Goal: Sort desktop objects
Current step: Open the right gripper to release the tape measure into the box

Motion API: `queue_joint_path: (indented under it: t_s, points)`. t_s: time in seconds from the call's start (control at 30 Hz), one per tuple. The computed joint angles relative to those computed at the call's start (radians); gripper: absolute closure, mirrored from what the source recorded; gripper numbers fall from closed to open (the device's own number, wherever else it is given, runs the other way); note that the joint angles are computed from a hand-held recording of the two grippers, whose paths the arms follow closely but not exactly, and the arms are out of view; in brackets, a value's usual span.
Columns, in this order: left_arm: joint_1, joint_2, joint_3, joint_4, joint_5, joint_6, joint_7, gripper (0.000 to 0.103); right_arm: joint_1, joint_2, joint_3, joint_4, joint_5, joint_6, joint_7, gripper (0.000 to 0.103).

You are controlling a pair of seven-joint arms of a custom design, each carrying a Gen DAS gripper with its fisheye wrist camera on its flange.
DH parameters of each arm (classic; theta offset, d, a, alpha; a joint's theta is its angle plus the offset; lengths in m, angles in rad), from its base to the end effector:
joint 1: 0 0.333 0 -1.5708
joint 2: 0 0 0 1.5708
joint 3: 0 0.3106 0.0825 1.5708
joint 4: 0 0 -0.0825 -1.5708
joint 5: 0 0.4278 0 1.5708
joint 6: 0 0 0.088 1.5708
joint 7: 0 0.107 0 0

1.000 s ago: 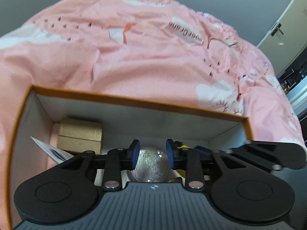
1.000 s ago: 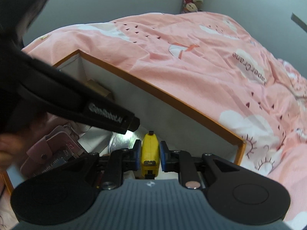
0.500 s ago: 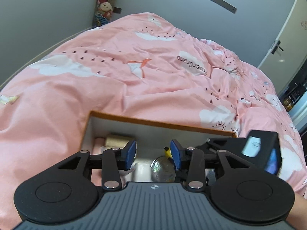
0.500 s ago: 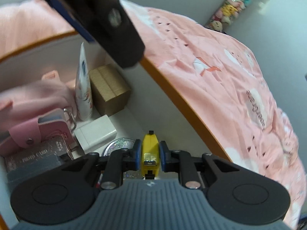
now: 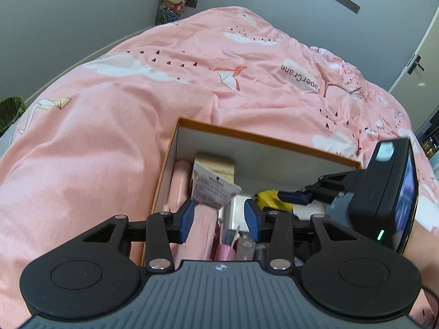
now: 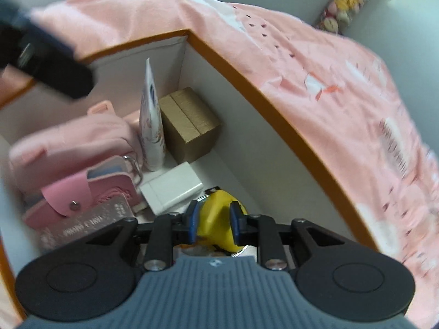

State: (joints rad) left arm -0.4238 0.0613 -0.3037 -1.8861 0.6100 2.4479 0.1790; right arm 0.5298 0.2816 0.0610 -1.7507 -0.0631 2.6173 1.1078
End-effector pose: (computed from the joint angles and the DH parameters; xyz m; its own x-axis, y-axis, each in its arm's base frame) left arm 0.4938 -0.4344 0.5076 0.1971 -0.9444 0.2632 -0.7546 -0.3175 -0.5742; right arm 0.5973 0.3979 0.4515 0.8150 -0.5062 0.2819 -0.3392 -0.8113 -0.4761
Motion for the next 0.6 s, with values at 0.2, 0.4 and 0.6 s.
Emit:
queue_joint_path:
  t_s: [0.2,0.4,0.6]
  points:
    - [-0.011,-0.031,-0.012,-0.022,0.003,-0.025,-0.009,0.055,-0.066,-0.070,0.044,-0.052,0.234,-0.008,-0.019,0.068]
    - [-0.032,-0.065,-0.033,-0.033,0.064,-0.053,-0.045,0.049,-0.125,-0.262,0.077,-0.231,0.584,0.048,-0.119,0.060]
    - [-0.079,-0.053,-0.071,0.016,0.241,-0.173,-0.111,0.039,-0.103,-0.476,0.064,-0.436,0.852,0.176,-0.162,0.047]
